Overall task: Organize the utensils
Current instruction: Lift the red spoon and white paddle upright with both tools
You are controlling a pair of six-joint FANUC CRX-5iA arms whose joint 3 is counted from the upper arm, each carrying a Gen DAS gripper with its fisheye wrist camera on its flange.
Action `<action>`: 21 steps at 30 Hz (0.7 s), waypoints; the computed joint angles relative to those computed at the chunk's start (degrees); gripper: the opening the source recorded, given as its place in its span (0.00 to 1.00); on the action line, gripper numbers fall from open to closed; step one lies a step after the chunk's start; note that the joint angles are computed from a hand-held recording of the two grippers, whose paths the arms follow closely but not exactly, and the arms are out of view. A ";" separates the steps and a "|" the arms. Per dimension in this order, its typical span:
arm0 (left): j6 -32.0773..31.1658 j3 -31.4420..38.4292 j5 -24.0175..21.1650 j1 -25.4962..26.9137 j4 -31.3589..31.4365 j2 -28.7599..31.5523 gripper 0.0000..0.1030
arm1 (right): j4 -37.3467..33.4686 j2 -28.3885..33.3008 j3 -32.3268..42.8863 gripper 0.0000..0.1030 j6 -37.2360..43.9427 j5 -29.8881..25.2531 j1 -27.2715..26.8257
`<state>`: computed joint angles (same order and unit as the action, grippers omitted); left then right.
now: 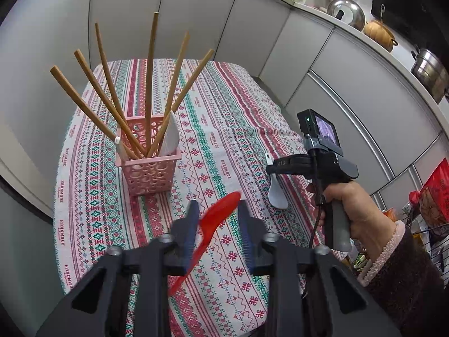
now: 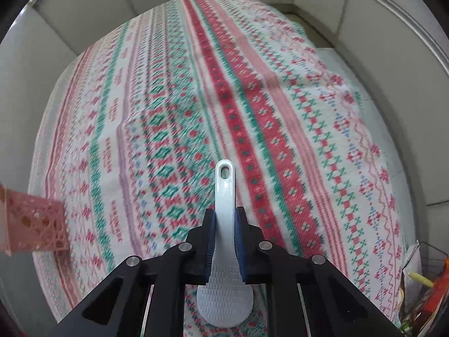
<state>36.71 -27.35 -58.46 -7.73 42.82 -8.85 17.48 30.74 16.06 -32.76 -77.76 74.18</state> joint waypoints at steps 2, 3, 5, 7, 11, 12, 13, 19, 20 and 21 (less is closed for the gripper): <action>0.35 0.04 -0.24 0.35 0.18 0.33 0.08 | -0.38 -0.40 -0.25 0.14 0.39 2.58 0.16; 0.49 0.13 -0.40 0.53 0.19 0.57 0.08 | -0.50 -0.76 -0.81 0.14 0.13 4.32 0.21; 0.95 0.18 -0.53 0.85 0.43 0.91 0.08 | -0.53 -0.82 -0.74 0.14 -0.55 6.01 0.69; 0.93 0.30 -0.95 1.09 0.91 1.27 0.08 | -0.54 -0.58 -0.10 0.14 -0.36 6.13 0.87; 1.12 1.65 -2.46 0.64 -0.59 3.06 0.08 | 0.28 -0.34 1.47 0.14 0.68 4.47 2.08; 1.58 2.00 -2.48 0.17 -1.47 3.65 0.09 | 0.66 -0.57 1.59 0.14 0.71 3.99 2.68; 2.02 2.40 -2.47 -0.39 -2.48 4.29 0.11 | 1.09 -1.43 1.07 0.14 0.16 3.39 3.78; 6.88 5.45 3.07 -7.08 -11.96 9.25 0.14 | 3.99 -2.82 0.20 0.14 -1.10 3.27 6.24; 7.24 5.68 5.08 -8.36 -13.21 10.00 0.14 | 4.20 -2.95 0.18 0.14 -1.13 3.15 6.64; 7.28 5.82 6.35 -9.13 -13.66 10.69 0.14 | 4.40 -3.19 0.00 0.14 -1.32 3.13 7.12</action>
<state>43.99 -21.53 -52.11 -16.87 29.16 1.84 21.88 27.55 16.06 -34.08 -74.63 81.30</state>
